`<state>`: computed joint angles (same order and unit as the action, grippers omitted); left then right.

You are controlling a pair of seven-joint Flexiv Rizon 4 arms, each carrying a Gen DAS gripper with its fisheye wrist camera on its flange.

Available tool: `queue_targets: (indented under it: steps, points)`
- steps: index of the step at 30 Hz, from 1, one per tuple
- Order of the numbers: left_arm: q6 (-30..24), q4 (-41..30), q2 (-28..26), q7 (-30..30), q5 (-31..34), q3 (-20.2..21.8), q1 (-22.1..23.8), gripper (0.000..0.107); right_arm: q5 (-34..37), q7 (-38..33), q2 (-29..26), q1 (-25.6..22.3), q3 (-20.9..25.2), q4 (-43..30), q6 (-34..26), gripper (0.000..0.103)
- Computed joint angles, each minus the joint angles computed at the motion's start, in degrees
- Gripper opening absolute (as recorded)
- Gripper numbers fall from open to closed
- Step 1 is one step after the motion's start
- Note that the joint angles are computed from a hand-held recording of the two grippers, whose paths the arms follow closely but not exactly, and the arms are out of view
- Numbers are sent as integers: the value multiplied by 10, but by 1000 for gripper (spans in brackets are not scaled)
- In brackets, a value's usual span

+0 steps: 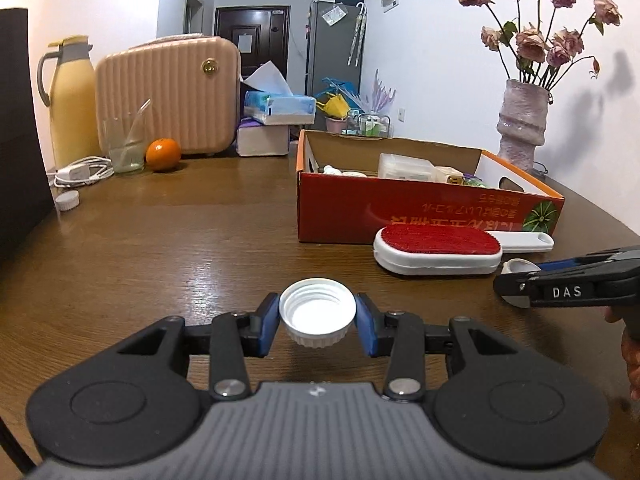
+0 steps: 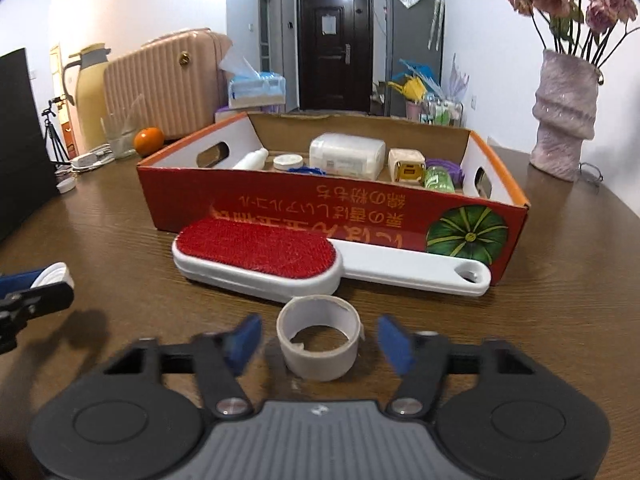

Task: Organize rigid objects
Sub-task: 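Grasp the white tape roll with the right gripper while the left grasps the white screw cap, then carry the tape roll and screw cap into the box and open both grippers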

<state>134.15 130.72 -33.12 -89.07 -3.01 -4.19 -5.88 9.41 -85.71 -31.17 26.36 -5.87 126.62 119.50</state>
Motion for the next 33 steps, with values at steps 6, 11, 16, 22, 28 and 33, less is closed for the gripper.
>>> queue_targets:
  steps: [6,11,16,22,28,33]
  points:
    - [17,14,8,1,3,4,-5,41,22,-4,11,20,-14,15,5,42]
    - [49,51,35,-1,-2,8,-21,41,56,-21,49,27,-2,66,50,42]
    - [87,96,68,0,-7,8,-45,41,122,-53,104,46,22,132,105,42]
    - [142,148,95,14,-39,11,-90,41,218,-108,158,77,74,200,175,42]
    - [185,186,114,28,-59,11,-114,41,259,-103,176,67,133,243,240,42]
    - [197,196,121,36,-67,9,-119,41,263,-87,172,60,156,260,273,42]
